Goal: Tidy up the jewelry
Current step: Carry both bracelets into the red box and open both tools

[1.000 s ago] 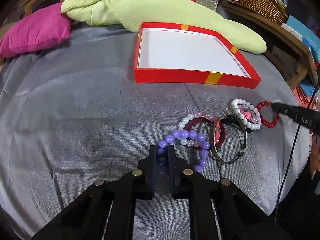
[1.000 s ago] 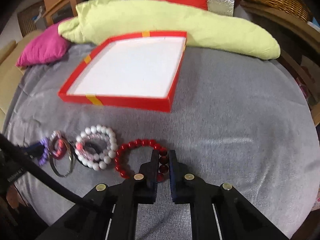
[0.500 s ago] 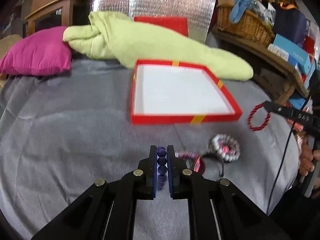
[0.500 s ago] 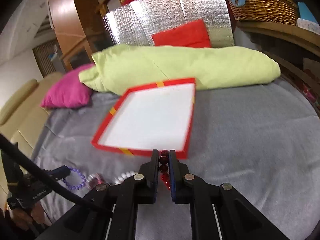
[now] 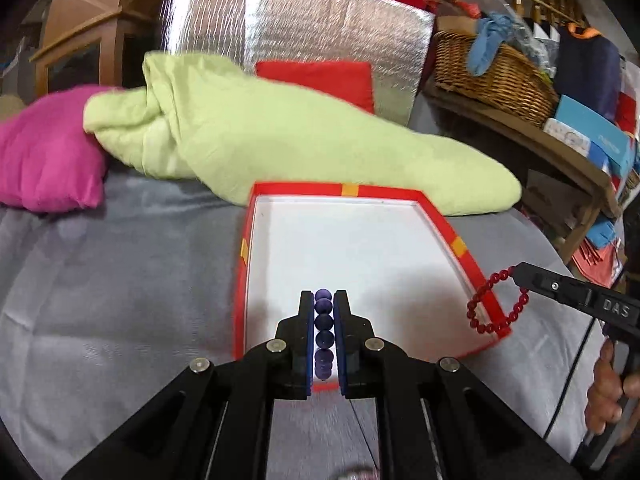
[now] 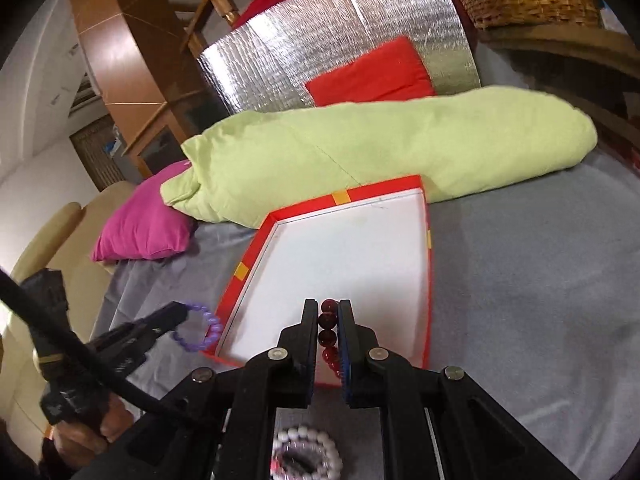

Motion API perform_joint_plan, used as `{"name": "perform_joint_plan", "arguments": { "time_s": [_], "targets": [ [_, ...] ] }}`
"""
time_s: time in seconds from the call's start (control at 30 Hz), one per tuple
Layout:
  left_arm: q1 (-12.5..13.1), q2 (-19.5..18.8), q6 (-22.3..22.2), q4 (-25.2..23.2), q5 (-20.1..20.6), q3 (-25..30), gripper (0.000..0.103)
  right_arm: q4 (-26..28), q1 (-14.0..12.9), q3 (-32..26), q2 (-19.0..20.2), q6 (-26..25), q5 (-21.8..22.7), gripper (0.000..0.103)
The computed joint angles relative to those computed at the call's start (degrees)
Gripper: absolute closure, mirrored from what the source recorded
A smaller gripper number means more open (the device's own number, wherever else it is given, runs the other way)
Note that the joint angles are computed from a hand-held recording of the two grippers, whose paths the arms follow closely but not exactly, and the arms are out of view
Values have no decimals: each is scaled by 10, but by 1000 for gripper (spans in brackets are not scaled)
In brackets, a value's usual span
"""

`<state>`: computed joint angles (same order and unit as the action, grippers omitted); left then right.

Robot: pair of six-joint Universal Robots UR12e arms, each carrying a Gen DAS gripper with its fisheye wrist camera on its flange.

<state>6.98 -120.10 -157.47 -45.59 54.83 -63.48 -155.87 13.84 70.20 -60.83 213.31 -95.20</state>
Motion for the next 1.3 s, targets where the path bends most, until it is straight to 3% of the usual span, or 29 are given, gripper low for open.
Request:
{"name": "perform_joint_plan", "arguments": {
  "time_s": [0.2,0.57,0.93,1.17,1.27,1.3],
  "targets": [
    [-11,-20,-7,-37,34,22,93,50,-12,-26,22,19,46,93],
    [-23,-17,41,-148,76,31,93,94,-21,-20,16,51,35,90],
    [-25,-2,56,-179,46,16,93,114,-18,-20,10,38,14,90],
    [-23,7,50,-169,40,8,93,116,-20,-5,-3,34,24,89],
    [-15,21,55,-144,22,-8,90,107,-21,9,-14,32,37,84],
    [-13,25,57,-134,18,-14,84,105,-21,14,-18,30,43,84]
  ]
}}
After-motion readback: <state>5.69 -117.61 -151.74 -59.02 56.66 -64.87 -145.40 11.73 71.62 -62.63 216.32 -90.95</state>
